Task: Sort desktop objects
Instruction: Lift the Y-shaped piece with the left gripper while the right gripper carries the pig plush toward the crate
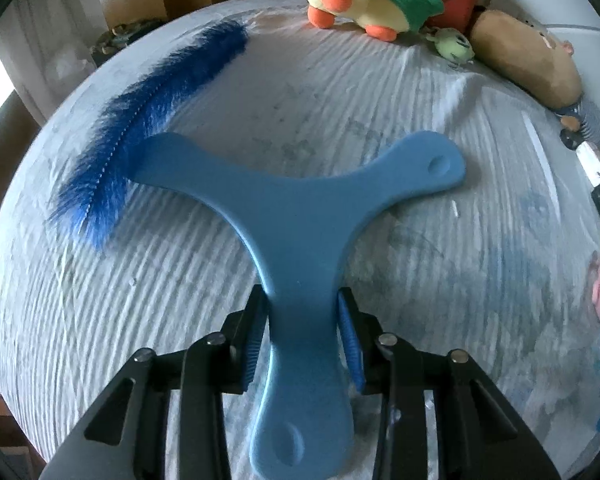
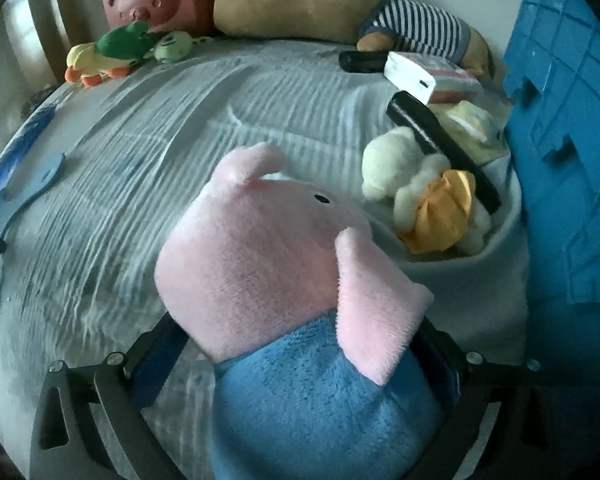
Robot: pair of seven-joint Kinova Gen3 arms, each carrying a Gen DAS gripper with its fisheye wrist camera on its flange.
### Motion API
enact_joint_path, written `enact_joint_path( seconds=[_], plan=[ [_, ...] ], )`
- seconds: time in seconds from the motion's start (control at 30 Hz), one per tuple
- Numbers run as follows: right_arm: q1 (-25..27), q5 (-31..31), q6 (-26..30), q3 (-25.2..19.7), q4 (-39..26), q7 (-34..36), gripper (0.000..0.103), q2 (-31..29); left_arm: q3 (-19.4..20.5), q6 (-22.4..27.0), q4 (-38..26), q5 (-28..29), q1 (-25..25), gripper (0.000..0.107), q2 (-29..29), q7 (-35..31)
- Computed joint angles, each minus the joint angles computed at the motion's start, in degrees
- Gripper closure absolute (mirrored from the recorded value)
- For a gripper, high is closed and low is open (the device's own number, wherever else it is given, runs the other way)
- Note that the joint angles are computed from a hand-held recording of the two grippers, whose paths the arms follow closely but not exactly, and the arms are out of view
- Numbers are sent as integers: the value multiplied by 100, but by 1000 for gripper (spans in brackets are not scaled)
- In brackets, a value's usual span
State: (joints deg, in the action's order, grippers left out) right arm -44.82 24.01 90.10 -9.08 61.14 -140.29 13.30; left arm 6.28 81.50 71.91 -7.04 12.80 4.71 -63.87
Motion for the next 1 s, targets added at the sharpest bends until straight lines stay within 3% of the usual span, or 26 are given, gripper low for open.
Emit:
enact_joint_path(
  seconds=[0.1,0.2,0.4,0.47,0.63,0.83,1.0],
  plan=[
    [65,-407,253,54,-276,-142,3,6,-15,-68,19,130,-56,73,-73,-114],
    [227,-561,-24,-190,-129,-388,7,-252,-25,-103,23,138,-93,73,-94,-116],
    [32,-310,583,-1,-140,-330,7,152,16,-56,-56,127,-67,73,-129,-144],
    [-72,-150,586,20,-156,-380,17,124,34,-41,-145,152,-59,73,-181,-205],
    [-257,-1,528,-2,-462,-521,23,30,47,19,-536,381,-102,73,-255,-521],
    [-808,397,802,2,-1348,-682,23,198,54,80,-939,608,-160,73,-374,-1014],
    [-1543,902,1313,276,-2498,-599,23,574,27,109,-1335,850,-234,73,-459,-1477]
  ],
)
